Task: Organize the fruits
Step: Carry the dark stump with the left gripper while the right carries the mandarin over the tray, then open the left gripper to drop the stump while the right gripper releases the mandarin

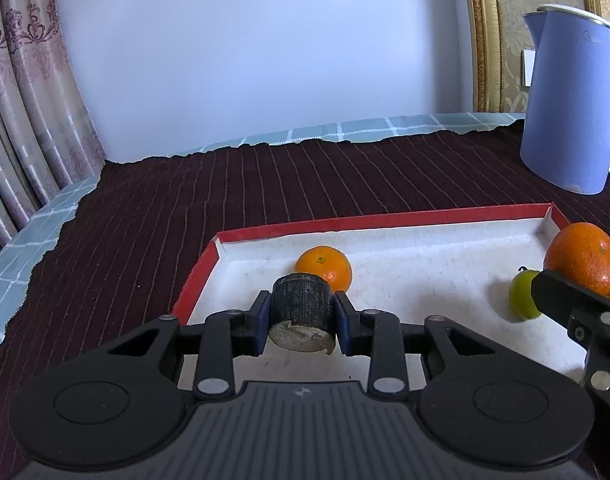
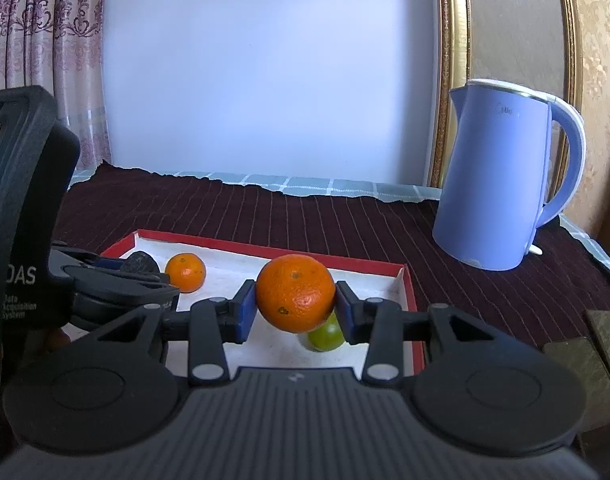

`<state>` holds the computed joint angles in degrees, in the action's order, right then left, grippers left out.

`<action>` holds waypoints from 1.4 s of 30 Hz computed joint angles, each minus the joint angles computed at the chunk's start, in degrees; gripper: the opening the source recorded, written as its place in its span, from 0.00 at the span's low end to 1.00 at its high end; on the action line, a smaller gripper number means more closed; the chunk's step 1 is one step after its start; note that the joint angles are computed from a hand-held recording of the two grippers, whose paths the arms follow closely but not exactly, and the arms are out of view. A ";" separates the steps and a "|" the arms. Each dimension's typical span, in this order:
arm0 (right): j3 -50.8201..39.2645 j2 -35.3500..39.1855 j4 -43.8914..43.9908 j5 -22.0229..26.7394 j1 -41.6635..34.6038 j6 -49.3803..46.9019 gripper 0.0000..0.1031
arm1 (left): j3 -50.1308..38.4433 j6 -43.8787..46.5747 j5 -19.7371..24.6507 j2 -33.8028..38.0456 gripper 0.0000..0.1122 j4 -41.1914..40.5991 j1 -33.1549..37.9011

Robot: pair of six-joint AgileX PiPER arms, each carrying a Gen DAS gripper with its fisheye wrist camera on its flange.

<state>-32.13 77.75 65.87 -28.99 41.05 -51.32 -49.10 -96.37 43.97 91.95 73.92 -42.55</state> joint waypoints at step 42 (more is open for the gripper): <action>0.24 1.27 -0.85 -0.74 -4.88 5.83 0.77 | -2.18 2.23 -3.67 1.24 0.30 1.12 2.04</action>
<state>-31.89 79.02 65.01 -29.73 36.18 -45.49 -51.28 -94.13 40.30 93.19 75.03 -40.51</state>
